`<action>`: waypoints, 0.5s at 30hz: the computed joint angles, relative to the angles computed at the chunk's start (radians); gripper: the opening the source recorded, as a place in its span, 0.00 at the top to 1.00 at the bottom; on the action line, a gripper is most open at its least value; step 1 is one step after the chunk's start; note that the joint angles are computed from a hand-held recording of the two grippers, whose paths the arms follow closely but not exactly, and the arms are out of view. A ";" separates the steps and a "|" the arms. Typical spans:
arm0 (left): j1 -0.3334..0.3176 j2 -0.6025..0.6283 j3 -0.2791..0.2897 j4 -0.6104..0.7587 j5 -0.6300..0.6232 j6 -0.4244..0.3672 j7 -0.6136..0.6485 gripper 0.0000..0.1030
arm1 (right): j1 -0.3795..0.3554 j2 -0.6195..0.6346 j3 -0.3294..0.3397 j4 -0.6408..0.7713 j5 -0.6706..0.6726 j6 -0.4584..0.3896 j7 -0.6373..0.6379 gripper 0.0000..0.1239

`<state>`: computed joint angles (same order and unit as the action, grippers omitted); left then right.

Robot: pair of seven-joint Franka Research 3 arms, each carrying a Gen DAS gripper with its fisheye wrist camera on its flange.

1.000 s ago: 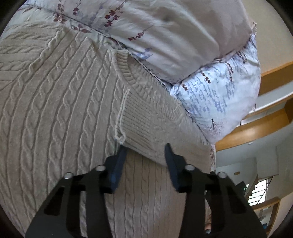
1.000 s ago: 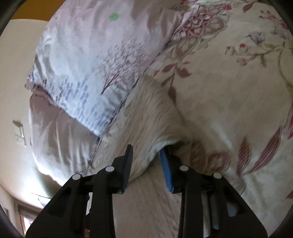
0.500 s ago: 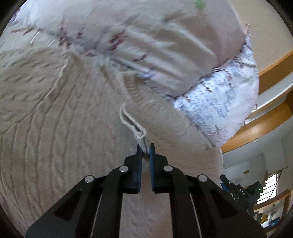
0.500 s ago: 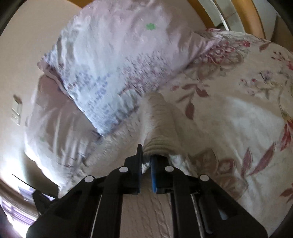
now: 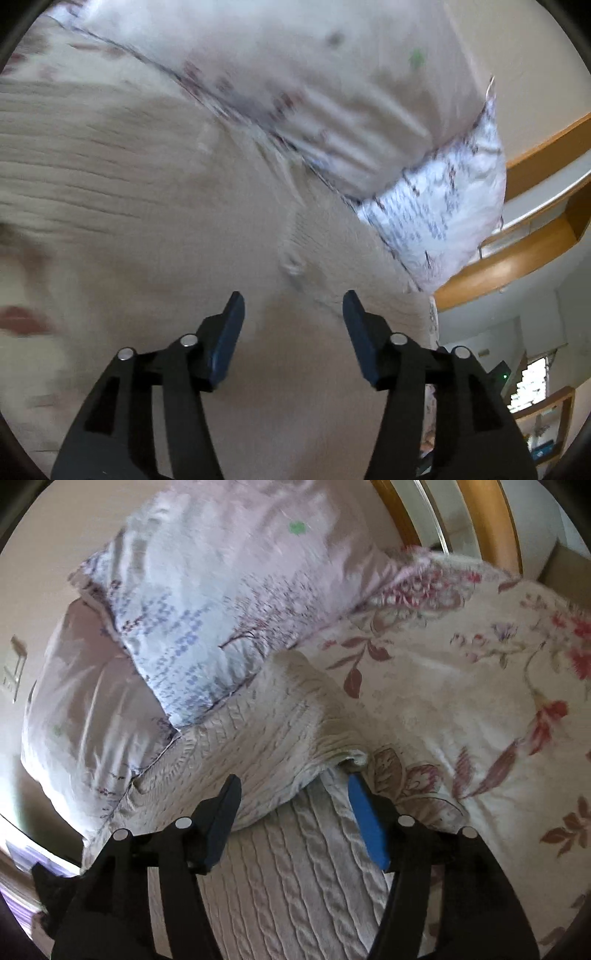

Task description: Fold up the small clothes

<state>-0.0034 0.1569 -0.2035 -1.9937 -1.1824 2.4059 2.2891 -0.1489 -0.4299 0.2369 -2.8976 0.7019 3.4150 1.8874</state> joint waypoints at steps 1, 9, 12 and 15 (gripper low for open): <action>0.013 -0.022 0.010 -0.024 -0.015 0.013 0.011 0.46 | -0.004 -0.010 0.015 -0.007 0.002 0.003 -0.006 0.50; 0.094 -0.060 0.109 -0.091 -0.032 0.198 -0.127 0.47 | 0.314 0.006 -0.286 -0.026 -0.231 0.074 0.024 0.44; 0.119 -0.021 0.108 -0.057 -0.011 0.225 -0.207 0.51 | 0.404 0.032 -0.375 -0.014 -0.335 0.091 0.053 0.44; 0.146 0.022 0.092 -0.016 -0.048 0.233 -0.250 0.56 | 0.442 0.044 -0.417 -0.011 -0.401 0.095 0.086 0.44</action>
